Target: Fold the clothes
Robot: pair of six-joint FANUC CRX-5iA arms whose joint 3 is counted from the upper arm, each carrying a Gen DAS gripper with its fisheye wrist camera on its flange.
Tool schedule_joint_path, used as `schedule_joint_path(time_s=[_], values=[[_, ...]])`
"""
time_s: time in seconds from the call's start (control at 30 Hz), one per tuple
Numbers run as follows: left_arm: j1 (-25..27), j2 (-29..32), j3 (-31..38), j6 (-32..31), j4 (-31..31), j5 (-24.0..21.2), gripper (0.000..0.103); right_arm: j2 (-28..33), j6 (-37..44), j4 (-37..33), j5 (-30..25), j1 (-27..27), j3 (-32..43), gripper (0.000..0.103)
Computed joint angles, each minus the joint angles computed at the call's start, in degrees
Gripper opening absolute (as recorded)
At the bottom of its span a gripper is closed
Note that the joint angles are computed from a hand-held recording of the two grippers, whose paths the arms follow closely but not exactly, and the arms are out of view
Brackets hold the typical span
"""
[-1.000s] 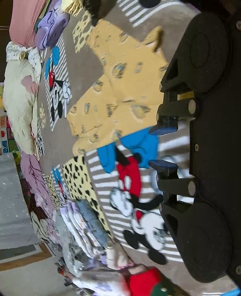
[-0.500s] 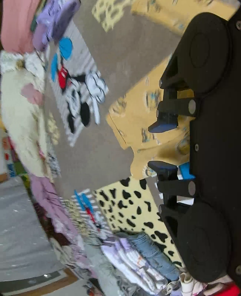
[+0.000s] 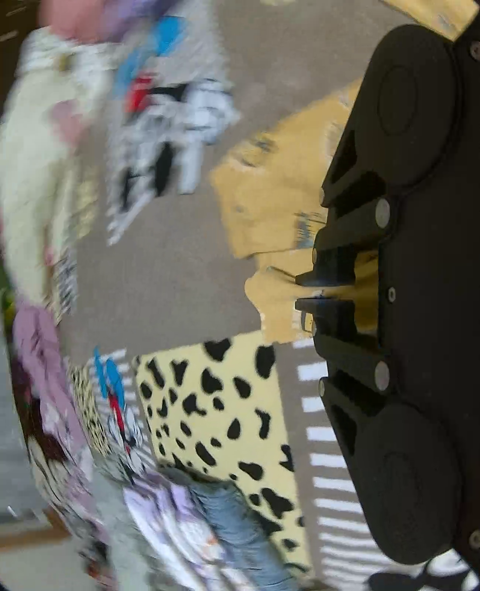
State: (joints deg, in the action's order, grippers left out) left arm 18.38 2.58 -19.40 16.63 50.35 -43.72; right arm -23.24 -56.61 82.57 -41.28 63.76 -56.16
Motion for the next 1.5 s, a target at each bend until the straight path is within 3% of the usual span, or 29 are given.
schedule_joint_path(time_s=[0.03, 0.1, 0.13, 0.17, 0.3, 0.37, 0.4, 0.57, 0.73, 0.8, 0.83, 0.9, 0.97, 1.07, 1.13, 1.23, 1.3, 1.33, 1.37, 1.4, 1.43, 1.5], values=[[0.5, 0.3, -0.3, 0.5, 3.7, -1.6, 0.005, 0.0, -0.4, 0.3, 0.2, -0.3, -0.1, 0.021], [0.7, 1.8, 0.8, 3.2, 4.0, -3.4, 0.019, 0.0, -0.9, 0.7, 0.5, -0.5, -0.3, 0.021], [0.6, 2.4, 1.8, 4.8, 1.9, -3.6, 0.047, 0.0, -1.0, 0.8, 0.6, -0.6, -0.3, 0.021], [0.5, 3.1, 2.8, 6.5, -0.1, -3.9, 0.047, 0.0, -1.0, 0.9, 0.6, -0.7, -0.3, 0.021], [2.6, 0.3, -0.5, 1.6, 5.1, -4.4, 0.045, 0.1, -0.8, 0.9, 0.2, -0.4, -0.2, 0.02], [3.4, -1.4, -1.7, -1.7, 5.4, -5.0, 0.034, 0.0, -1.1, 1.4, 0.5, -0.7, -0.3, 0.021], [3.9, -2.2, -2.2, -3.4, 5.4, -5.3, 0.034, -0.1, -1.7, 2.1, 1.0, -1.2, -0.5, 0.021], [1.3, -1.4, -0.8, -6.8, 1.0, -3.6, 0.034, -0.4, -3.8, 4.9, 2.2, -2.7, -1.0, 0.025], [-0.5, 4.5, 5.8, 1.8, -4.2, -6.8, 0.034, -0.1, -3.6, 5.1, 2.2, -2.8, -0.9, 0.025], [-1.2, 5.6, 7.0, 4.1, -5.6, -6.6, 0.023, -0.3, -4.0, 6.1, 3.0, -3.5, -1.1, 0.025], [-1.4, 6.1, 7.5, 4.9, -5.7, -6.9, 0.007, -0.4, -4.1, 6.6, 3.8, -4.0, -1.2, 0.025], [-1.2, 6.5, 7.5, 5.7, -4.2, -7.4, 0.004, -0.6, -4.8, 9.2, 6.5, -6.0, -1.5, 0.023], [-0.5, 6.2, 6.6, 5.8, -0.7, -7.5, 0.003, -0.8, -5.8, 12.3, 10.0, -8.6, -1.7, 0.007], [-0.1, 6.1, 6.1, 6.7, 1.9, -6.9, 0.003, -0.3, -4.7, 11.9, 9.0, -7.8, -1.3, 0.007], [-0.9, 6.8, 7.4, 9.6, -1.6, -5.7, 0.003, -0.2, -5.2, 12.1, 8.4, -7.5, -1.2, 0.007], [-1.8, 7.6, 7.7, 9.9, -3.8, -5.0, 0.008, -0.2, -6.0, 12.0, 7.7, -7.3, -1.4, 0.007], [-1.3, 7.3, 8.1, 8.3, -3.8, -6.9, 0.026, 0.0, -6.0, 10.4, 5.6, -6.0, -1.2, 0.009], [-0.6, 6.2, 7.1, 6.9, -2.2, -7.1, 0.046, 0.1, -6.0, 9.4, 4.8, -5.4, -1.2, 0.011], [0.2, 5.0, 5.9, 5.3, -0.3, -7.3, 0.049, -0.1, -6.6, 9.2, 4.6, -5.4, -1.3, 0.012], [1.4, 3.5, 4.6, 4.1, 1.1, -7.6, 0.049, -0.2, -7.1, 9.0, 4.3, -5.2, -1.4, 0.018], [2.6, 2.0, 3.4, 3.0, 2.3, -8.0, 0.049, -0.2, -7.2, 8.9, 4.0, -5.1, -1.4, 0.033], [6.3, -1.7, -0.1, -0.1, 4.7, -10.1, 0.049, 0.0, -7.3, 9.4, 3.6, -5.0, -1.4, 0.041]])
